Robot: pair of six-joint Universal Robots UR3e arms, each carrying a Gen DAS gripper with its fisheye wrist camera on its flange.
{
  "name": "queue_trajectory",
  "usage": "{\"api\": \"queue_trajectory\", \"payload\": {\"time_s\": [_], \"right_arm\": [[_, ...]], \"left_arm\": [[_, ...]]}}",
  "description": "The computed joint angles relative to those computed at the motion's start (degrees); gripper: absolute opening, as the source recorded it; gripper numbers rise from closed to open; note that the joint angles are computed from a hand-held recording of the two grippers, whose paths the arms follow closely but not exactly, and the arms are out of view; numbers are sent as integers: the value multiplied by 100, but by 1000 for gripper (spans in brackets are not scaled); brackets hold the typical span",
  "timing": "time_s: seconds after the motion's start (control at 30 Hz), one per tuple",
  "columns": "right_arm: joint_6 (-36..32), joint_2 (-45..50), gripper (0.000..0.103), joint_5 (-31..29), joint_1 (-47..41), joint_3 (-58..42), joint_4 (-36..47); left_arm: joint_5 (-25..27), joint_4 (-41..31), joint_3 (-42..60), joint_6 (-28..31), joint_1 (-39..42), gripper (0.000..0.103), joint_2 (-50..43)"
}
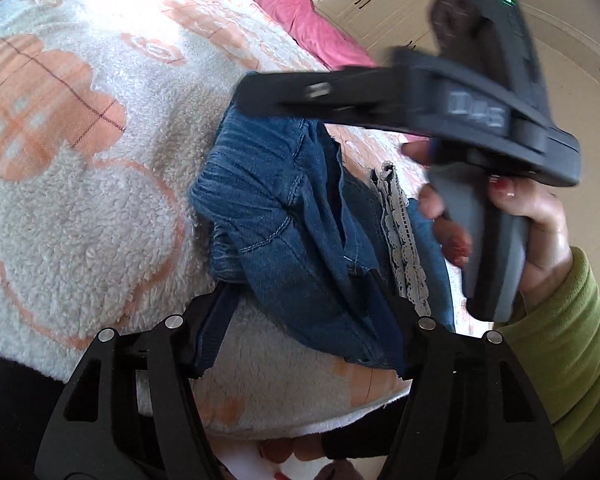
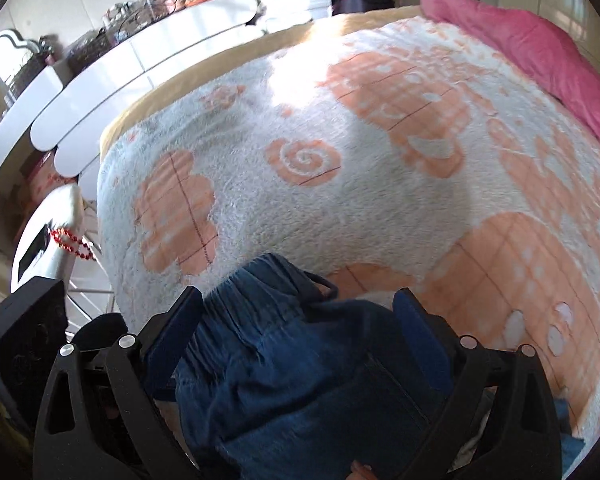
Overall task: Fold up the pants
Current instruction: 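Grasp the waistband end with the left tool and fold it over the denim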
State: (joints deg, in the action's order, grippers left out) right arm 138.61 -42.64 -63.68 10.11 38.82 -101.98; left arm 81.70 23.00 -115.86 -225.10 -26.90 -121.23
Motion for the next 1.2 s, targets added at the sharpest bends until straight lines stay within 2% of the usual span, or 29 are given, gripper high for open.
{"api": "queue_trajectory", "payload": {"time_s": [0.1, 0.17, 0.2, 0.27, 0.4, 0.43, 0.53, 0.6, 0.63, 0.73, 1.07, 1.17, 1.2], "right_arm": [[-55, 376, 95, -47, 100, -358, 168], [-172, 629, 72, 52, 96, -729, 583], [-243, 617, 64, 97, 84, -650, 621], [-392, 361, 58, 378, -57, -125, 407], [-667, -58, 42, 1106, -514, 365, 654], [-774, -141, 41, 1245, -614, 396, 780], [-1148, -426, 41, 1763, -1006, 544, 1285], [-1480, -625, 41, 2028, -1273, 609, 1674], [-1643, -738, 41, 2105, -1392, 683, 1800], [-1867, -1059, 41, 2245, -1702, 1005, 1874], [-2731, -1585, 46, 2687, -2910, 1526, 2512], [-2929, -1657, 65, 2731, -3338, 1633, 2715], [-2889, -1698, 76, 2789, -3495, 1729, 2704]], "left_arm": [[-94, 71, 29, -23, 64, 58, -44], [-122, 82, 30, 1, 79, 60, -47], [-134, 97, -19, 22, 92, 62, -18], [-141, 79, 9, 72, 82, 67, -20], [148, -287, 368, 323, -122, 77, -77], [243, -384, 477, 363, -179, 78, -95], [424, -722, 802, 391, -290, 78, -128], [235, -884, 1049, 323, -274, 77, -178], [163, -926, 1117, 235, -264, 73, -182], [-130, -963, 1471, 34, -245, 69, -294], [454, -2794, 3863, 562, -1014, 69, -847], [374, -3343, 4755, 707, -1058, 69, -1271], [357, -3474, 5020, 745, -1114, 69, -1425]]}}
